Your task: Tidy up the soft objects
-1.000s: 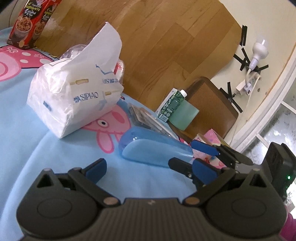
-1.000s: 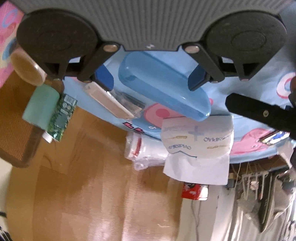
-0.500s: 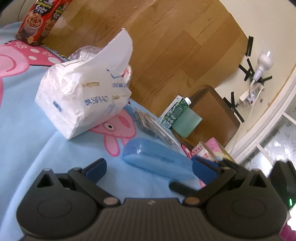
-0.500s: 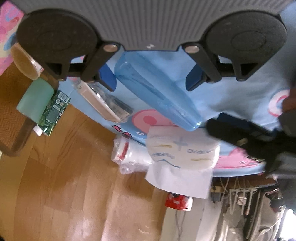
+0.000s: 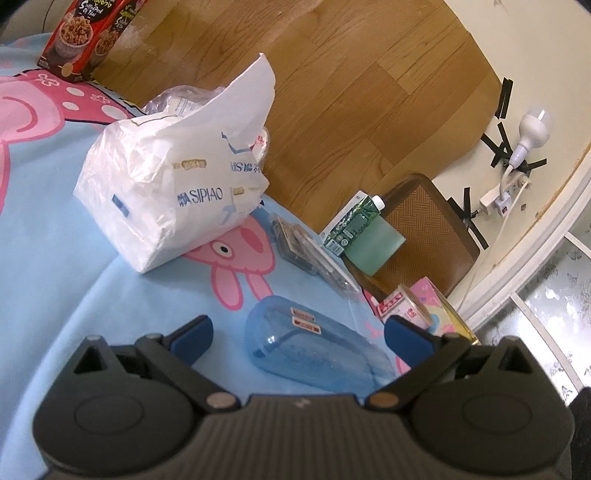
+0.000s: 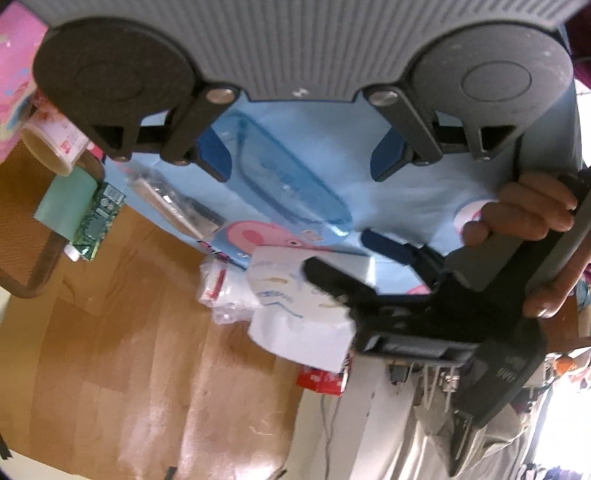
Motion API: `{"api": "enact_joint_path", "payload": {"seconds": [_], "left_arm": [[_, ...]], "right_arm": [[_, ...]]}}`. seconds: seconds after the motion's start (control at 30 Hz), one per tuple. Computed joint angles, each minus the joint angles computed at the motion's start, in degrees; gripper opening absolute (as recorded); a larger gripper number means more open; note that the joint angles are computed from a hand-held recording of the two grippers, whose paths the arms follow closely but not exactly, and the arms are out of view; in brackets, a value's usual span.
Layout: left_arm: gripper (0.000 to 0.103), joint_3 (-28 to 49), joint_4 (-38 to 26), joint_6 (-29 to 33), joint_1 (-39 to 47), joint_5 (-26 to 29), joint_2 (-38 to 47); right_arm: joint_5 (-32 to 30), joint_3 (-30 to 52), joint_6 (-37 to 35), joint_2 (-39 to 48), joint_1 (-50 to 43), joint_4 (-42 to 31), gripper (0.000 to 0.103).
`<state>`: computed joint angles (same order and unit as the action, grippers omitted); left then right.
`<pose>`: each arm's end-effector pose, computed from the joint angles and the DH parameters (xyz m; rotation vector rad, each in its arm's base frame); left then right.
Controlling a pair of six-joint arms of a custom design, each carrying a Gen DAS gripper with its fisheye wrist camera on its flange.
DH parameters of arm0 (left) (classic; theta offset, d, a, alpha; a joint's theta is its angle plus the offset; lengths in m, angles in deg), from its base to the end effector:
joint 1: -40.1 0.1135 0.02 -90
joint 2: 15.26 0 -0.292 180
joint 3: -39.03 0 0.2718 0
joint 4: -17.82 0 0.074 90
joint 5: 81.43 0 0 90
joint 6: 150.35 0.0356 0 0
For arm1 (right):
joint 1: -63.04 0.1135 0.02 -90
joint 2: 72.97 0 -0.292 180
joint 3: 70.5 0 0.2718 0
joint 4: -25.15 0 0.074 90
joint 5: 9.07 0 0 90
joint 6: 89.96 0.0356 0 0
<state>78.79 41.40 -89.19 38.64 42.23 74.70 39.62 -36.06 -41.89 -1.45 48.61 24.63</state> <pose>0.2858 -0.0270 0.1502 -0.1127 2.0727 -0.9250 0.2229 -0.0331 0.1651 -0.8434 1.8716 0.2017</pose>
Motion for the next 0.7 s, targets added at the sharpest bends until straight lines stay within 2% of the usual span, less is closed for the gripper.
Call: {"api": "enact_joint_path", "payload": {"seconds": [0.13,0.4,0.5,0.53,0.57,0.7], "left_arm": [[0.102,0.1,-0.1,0.0,0.0,0.0,0.1],[0.102,0.3,-0.2,0.7,-0.1,0.3,0.4],[0.102,0.4,-0.3,0.7,-0.1,0.4,0.4],[0.102,0.4,-0.4,0.7,-0.2,0.4,0.5],[0.102,0.5,-0.4,0.8,-0.2,0.5,0.5],[0.102,0.6,-0.7,0.9,-0.3,0.5,0.5]], "right_arm": [[0.0,4.1,2.9,4.9,-1.2,-0.1,0.092],[2.4,13.1,3.7,16.8,0.3,-4.8,0.092],[1.3,16.3,4.4,19.2,0.6,-9.5,0.085],[0.9,16.7,4.5,19.5,0.5,-10.1,0.077],[0.8,16.6,4.4,19.2,0.6,-10.8,0.074],[0.6,14.2,5.2,17.3,0.2,-9.7,0.067]]}}
